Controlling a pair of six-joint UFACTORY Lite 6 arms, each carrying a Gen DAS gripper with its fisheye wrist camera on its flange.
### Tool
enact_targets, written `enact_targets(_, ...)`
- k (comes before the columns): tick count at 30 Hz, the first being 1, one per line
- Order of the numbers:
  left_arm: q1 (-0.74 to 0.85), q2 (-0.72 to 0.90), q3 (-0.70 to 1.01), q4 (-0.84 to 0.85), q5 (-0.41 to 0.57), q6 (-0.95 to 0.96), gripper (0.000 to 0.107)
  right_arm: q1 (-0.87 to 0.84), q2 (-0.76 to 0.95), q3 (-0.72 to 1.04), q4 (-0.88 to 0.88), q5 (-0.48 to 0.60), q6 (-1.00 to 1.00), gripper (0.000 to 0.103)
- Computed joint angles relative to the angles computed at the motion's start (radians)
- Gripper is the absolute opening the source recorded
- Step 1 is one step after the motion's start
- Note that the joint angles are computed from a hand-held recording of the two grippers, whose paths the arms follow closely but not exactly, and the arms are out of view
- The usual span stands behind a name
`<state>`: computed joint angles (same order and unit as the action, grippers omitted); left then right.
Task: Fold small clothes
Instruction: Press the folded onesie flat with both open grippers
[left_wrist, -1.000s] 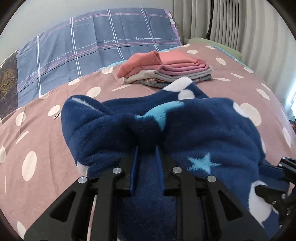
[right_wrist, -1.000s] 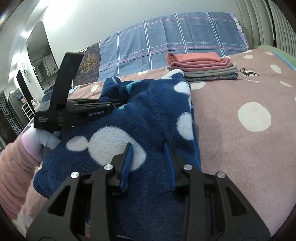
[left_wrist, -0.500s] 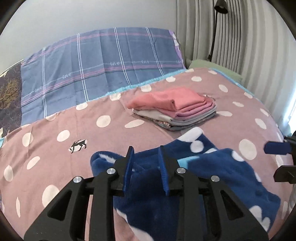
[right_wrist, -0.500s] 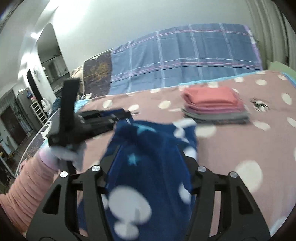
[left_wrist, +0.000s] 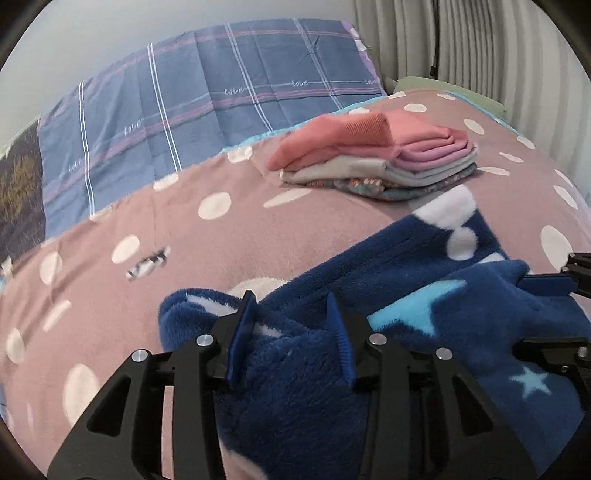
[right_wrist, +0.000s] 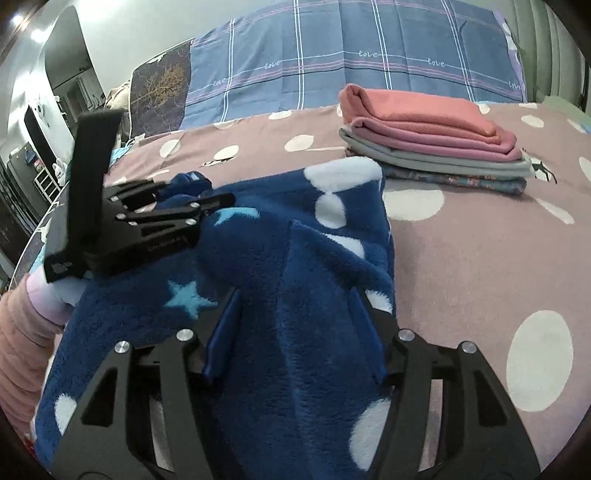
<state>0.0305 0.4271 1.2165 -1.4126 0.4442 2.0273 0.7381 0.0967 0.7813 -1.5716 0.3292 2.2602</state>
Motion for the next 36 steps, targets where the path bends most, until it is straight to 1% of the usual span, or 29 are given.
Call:
enact_targets(1, 0.008, -0.047, -0.027, 0.032, 0.009, -0.028, 0.042, 0.010, -0.009, 0.005, 0.062, 0.019, -0.062, 0.060)
enact_targets(2, 0.025, -0.120, -0.071, 0.062, 0.034, -0.056, 0.042, 0.042, -0.039, 0.002, 0.165, 0.068, -0.147, 0.060)
enact_targets(3, 0.053, -0.189, -0.120, 0.062, 0.079, -0.047, 0.042, 0.107, -0.084, -0.005, 0.270, 0.159, -0.195, 0.059)
enact_targets(5, 0.163, -0.379, -0.242, 0.106, 0.263, -0.012, 0.047, 0.188, -0.196, -0.060, 0.359, 0.252, -0.191, 0.060)
enact_targets(6, 0.223, -0.465, -0.305, 0.122, 0.360, 0.002, 0.054, 0.262, -0.301, -0.126, 0.354, 0.288, -0.126, 0.060)
enact_targets(7, 0.288, -0.533, -0.354, 0.163, 0.456, 0.014, 0.056, 0.330, -0.372, -0.176, 0.343, 0.327, -0.070, 0.060)
enact_targets(8, 0.345, -0.584, -0.395, 0.215, 0.540, 0.023, 0.057, 0.435, -0.426, -0.215, 0.333, 0.408, 0.007, 0.060)
enact_targets(9, 0.372, -0.618, -0.431, 0.253, 0.583, 0.030, 0.059, 0.540, -0.471, -0.242, 0.350, 0.461, 0.043, 0.060)
enact_targets(10, 0.387, -0.669, -0.499, 0.322, 0.586, 0.043, 0.060, 0.626, -0.473, -0.254, 0.342, 0.508, 0.108, 0.060)
enact_targets(11, 0.376, -0.686, -0.559, 0.349, 0.547, 0.068, 0.060, 0.681, -0.437, -0.257, 0.375, 0.512, 0.141, 0.060)
enact_targets(13, 0.343, -0.738, -0.720, 0.278, 0.406, 0.203, 0.061, 0.678, -0.304, -0.269, 0.361, 0.425, 0.231, 0.062)
enact_targets(14, 0.331, -0.759, -0.762, 0.232, 0.386, 0.237, 0.061, 0.690, -0.253, -0.289, 0.293, 0.413, 0.315, 0.062)
enact_targets(15, 0.309, -0.777, -0.772, 0.222, 0.362, 0.231, 0.061, 0.719, -0.243, -0.321, 0.234, 0.443, 0.401, 0.062)
enact_targets(17, 0.255, -0.811, -0.763, 0.259, 0.317, 0.128, 0.060, 0.700, -0.327, -0.368, 0.218, 0.418, 0.447, 0.062)
enact_targets(19, 0.254, -0.839, -0.776, 0.259, 0.309, 0.128, 0.060, 0.694, -0.389, -0.366, 0.293, 0.420, 0.380, 0.060)
enact_targets(20, 0.273, -0.858, -0.775, 0.277, 0.327, 0.115, 0.060, 0.709, -0.392, -0.346, 0.330, 0.443, 0.343, 0.057)
enact_targets(22, 0.328, -0.899, -0.748, 0.356, 0.387, 0.027, 0.060, 0.814, -0.402, -0.306, 0.409, 0.558, 0.304, 0.056)
enact_targets(23, 0.387, -0.931, -0.735, 0.394, 0.459, -0.013, 0.060, 0.868, -0.410, -0.291, 0.432, 0.618, 0.304, 0.056)
enact_targets(25, 0.533, -0.967, -0.718, 0.433, 0.664, 0.007, 0.061, 0.986, -0.449, -0.288, 0.469, 0.736, 0.318, 0.056)
enact_targets(26, 0.581, -0.983, -0.727, 0.447, 0.723, 0.035, 0.061, 1.000, -0.444, -0.291, 0.470, 0.740, 0.331, 0.056)
enact_targets(27, 0.603, -1.015, -0.755, 0.466, 0.740, 0.057, 0.061, 0.984, -0.430, -0.305, 0.472, 0.703, 0.339, 0.057)
enact_targets(28, 0.594, -1.043, -0.794, 0.483, 0.715, 0.076, 0.061, 0.942, -0.402, -0.333, 0.463, 0.624, 0.372, 0.057)
enact_targets(29, 0.572, -1.064, -0.870, 0.479, 0.649, 0.126, 0.063, 0.899, -0.373, -0.368, 0.418, 0.545, 0.440, 0.057)
enact_targets(30, 0.546, -1.070, -0.917, 0.447, 0.593, 0.162, 0.064, 0.882, -0.315, -0.390, 0.370, 0.508, 0.522, 0.058)
enact_targets(32, 0.543, -1.112, -1.000, 0.376, 0.555, 0.248, 0.064, 0.899, -0.263, -0.376, 0.354, 0.534, 0.561, 0.058)
enact_targets(33, 0.531, -1.145, -1.009, 0.375, 0.545, 0.228, 0.064, 0.894, -0.256, -0.354, 0.388, 0.543, 0.518, 0.062)
enact_targets(34, 0.507, -1.170, -1.003, 0.395, 0.531, 0.167, 0.064, 0.881, -0.248, -0.350, 0.396, 0.531, 0.517, 0.066)
enact_targets(35, 0.492, -1.183, -1.001, 0.404, 0.521, 0.130, 0.064, 0.854, -0.264, -0.378, 0.362, 0.477, 0.558, 0.071)
enact_targets(36, 0.496, -1.181, -1.002, 0.399, 0.524, 0.136, 0.064, 0.858, -0.288, -0.416, 0.313, 0.454, 0.640, 0.070)
